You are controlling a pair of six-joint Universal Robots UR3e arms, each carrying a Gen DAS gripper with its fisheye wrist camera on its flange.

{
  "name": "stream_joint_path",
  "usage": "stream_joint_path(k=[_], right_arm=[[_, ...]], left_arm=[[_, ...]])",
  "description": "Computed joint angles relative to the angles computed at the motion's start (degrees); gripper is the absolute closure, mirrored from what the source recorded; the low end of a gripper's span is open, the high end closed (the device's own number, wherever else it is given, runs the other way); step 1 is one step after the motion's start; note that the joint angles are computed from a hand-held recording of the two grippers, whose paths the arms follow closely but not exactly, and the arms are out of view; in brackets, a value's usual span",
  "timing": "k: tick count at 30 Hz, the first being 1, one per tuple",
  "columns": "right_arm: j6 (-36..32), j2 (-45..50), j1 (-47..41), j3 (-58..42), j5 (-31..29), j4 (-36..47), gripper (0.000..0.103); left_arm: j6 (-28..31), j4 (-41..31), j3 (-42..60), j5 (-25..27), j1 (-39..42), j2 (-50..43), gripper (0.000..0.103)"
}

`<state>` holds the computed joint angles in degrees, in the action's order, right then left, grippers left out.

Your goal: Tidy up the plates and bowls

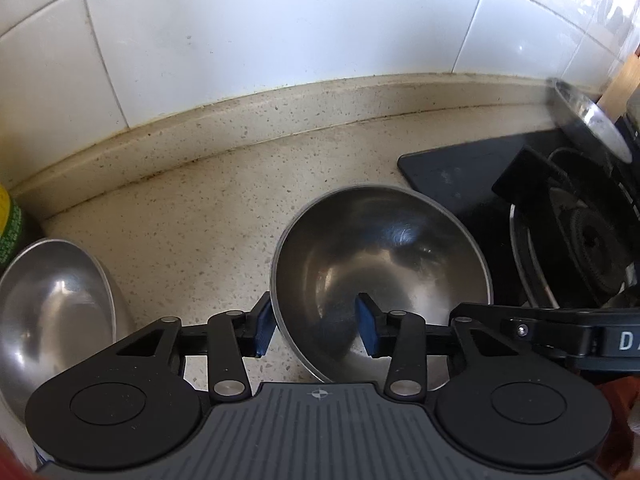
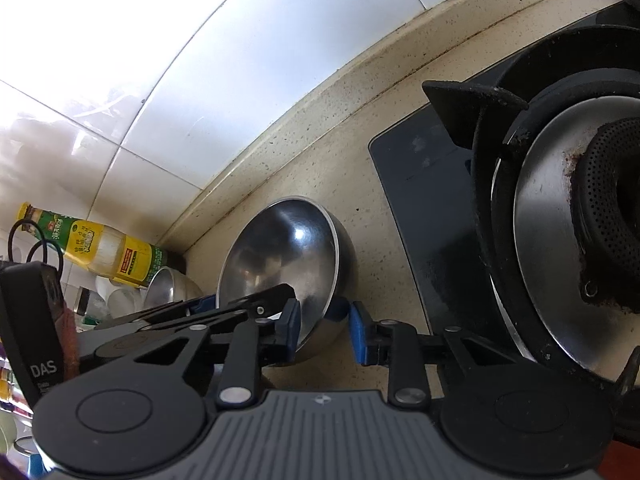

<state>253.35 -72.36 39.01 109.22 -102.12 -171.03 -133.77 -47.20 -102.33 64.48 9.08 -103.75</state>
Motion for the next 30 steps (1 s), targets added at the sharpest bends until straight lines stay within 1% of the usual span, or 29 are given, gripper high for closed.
stream_joint_path(k=[8, 17, 24, 30], right_arm=[[-2.66, 0.56, 0.72, -1.78, -0.81, 0.03, 0.077], [-5.42, -0.05, 2.91, -7.18, -2.86, 4.41, 0.077], [-7.29, 0.25, 6.65, -13.54, -5.17, 9.1, 0.077], [-8.04, 2.12, 9.78, -18.03, -4.93, 11.66, 0.077]], left_arm=[[0.28, -0.43, -1.87, -2.21, 1.95, 3.79, 0.051], [1.86, -2.64, -4.73, -5.38, 5.75, 10.31, 0.048], [5.49, -7.55, -8.73, -9.44, 11.86, 19.06, 0.044], [11.79, -15.54, -12.82, -12.59, 19.81, 28.28, 0.042]])
